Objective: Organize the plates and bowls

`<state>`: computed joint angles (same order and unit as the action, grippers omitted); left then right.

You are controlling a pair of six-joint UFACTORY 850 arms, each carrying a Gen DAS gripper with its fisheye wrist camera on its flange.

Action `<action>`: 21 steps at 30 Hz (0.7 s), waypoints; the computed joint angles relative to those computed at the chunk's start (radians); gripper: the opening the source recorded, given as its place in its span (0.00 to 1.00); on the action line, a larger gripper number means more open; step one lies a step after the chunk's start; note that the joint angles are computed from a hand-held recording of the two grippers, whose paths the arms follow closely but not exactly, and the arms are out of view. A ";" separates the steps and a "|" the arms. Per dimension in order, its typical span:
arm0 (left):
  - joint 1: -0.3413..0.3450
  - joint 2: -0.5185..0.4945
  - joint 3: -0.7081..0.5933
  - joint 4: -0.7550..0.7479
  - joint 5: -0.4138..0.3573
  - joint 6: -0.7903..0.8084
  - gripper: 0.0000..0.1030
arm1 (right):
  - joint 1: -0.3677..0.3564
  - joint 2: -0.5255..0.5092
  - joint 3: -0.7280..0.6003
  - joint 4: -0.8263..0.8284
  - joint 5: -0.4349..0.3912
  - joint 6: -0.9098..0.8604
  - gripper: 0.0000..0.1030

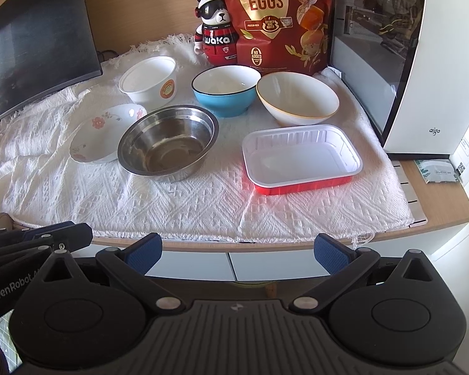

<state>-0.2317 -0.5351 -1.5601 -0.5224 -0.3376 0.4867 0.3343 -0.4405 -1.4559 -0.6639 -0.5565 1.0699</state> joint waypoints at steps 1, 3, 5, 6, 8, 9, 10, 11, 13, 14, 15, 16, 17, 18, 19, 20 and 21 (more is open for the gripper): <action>0.001 -0.002 -0.002 -0.002 -0.001 0.000 0.15 | 0.000 -0.003 -0.005 0.003 -0.002 -0.005 1.00; 0.002 -0.007 -0.010 -0.001 -0.005 -0.005 0.15 | -0.001 -0.008 -0.012 0.009 -0.004 -0.012 1.00; 0.004 -0.012 -0.016 0.000 -0.007 -0.011 0.15 | -0.002 -0.016 -0.023 0.018 -0.006 -0.023 1.00; 0.005 -0.016 -0.021 0.002 -0.009 -0.015 0.15 | -0.003 -0.018 -0.026 0.021 -0.006 -0.027 1.00; 0.006 -0.023 -0.030 0.011 -0.015 -0.031 0.15 | -0.004 -0.022 -0.030 0.023 -0.005 -0.031 1.00; 0.008 -0.029 -0.040 0.013 -0.020 -0.036 0.15 | -0.005 -0.026 -0.035 0.024 -0.007 -0.034 1.00; 0.011 -0.037 -0.051 0.017 -0.028 -0.044 0.15 | -0.006 -0.031 -0.040 0.024 -0.007 -0.034 1.00; 0.014 -0.044 -0.062 0.016 -0.033 -0.046 0.15 | -0.007 -0.036 -0.046 0.024 -0.008 -0.034 1.00; 0.024 -0.064 -0.092 0.003 -0.046 -0.041 0.15 | -0.012 -0.048 -0.060 0.025 -0.007 -0.034 1.00; 0.032 -0.075 -0.108 -0.021 -0.051 -0.024 0.15 | -0.015 -0.055 -0.069 0.024 -0.005 -0.032 1.00; 0.042 -0.091 -0.129 -0.077 -0.065 0.023 0.15 | -0.017 -0.065 -0.081 0.016 -0.002 -0.024 1.00; 0.057 -0.113 -0.159 -0.152 -0.094 0.083 0.15 | -0.020 -0.075 -0.093 0.003 0.002 -0.011 1.00; 0.074 -0.142 -0.200 -0.216 -0.140 0.124 0.15 | -0.022 -0.085 -0.104 -0.017 0.008 0.011 1.00; 0.093 -0.181 -0.253 -0.270 -0.195 0.152 0.15 | -0.024 -0.098 -0.117 -0.043 0.016 0.040 1.00; 0.108 -0.224 -0.312 -0.302 -0.246 0.164 0.15 | -0.025 -0.110 -0.129 -0.070 0.025 0.072 1.00; 0.117 -0.266 -0.373 -0.303 -0.285 0.155 0.15 | -0.028 -0.124 -0.145 -0.095 0.034 0.100 1.00; 0.122 -0.311 -0.442 -0.277 -0.319 0.125 0.15 | -0.030 -0.142 -0.165 -0.111 0.040 0.122 1.00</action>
